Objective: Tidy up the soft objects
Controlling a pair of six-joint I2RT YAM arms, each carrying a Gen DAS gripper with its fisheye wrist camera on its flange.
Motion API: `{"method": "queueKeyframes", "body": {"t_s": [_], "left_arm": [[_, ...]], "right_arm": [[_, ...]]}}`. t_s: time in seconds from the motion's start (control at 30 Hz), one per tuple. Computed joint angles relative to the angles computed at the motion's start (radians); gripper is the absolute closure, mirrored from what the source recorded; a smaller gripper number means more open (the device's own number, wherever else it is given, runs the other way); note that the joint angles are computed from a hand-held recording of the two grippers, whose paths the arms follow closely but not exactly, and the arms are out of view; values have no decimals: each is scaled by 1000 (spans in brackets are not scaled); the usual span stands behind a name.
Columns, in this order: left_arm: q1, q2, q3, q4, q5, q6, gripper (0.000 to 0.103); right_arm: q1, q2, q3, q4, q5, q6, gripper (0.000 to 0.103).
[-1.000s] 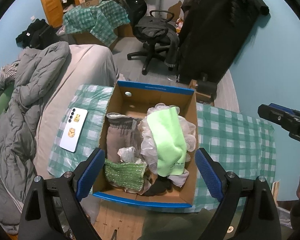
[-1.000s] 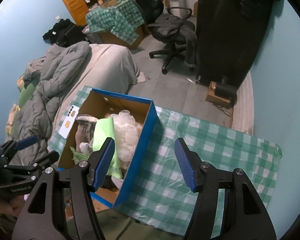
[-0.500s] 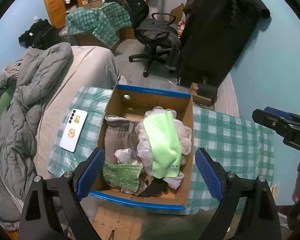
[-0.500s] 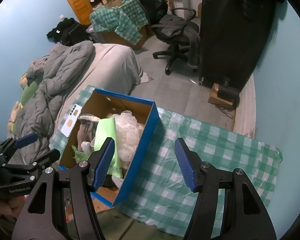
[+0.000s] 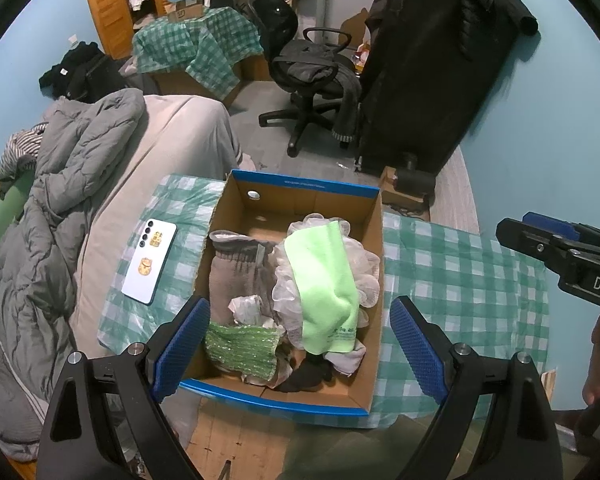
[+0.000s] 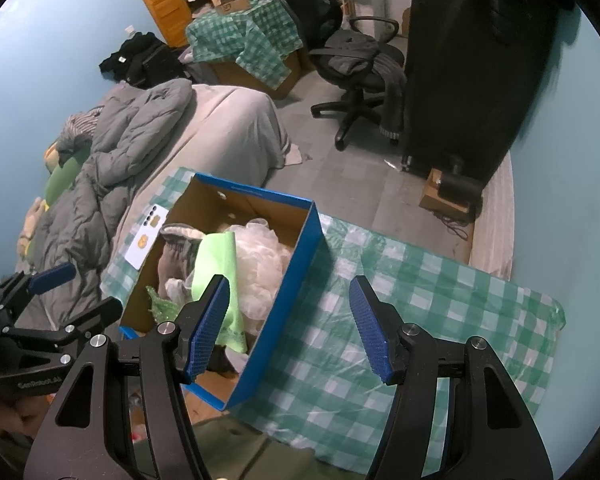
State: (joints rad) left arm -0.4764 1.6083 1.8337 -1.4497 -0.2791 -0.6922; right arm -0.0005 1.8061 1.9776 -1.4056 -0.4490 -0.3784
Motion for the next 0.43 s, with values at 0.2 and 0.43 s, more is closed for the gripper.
{"method": "queueKeyframes", "body": {"t_s": [0.2, 0.43], "left_arm": [[-2, 4, 15, -14, 3, -3, 10], [-3, 2, 10, -11, 2, -4, 10]], "right_arm": [[1, -3, -1, -1, 0, 4, 41], [-10, -8, -10, 1, -5, -7, 41]]}}
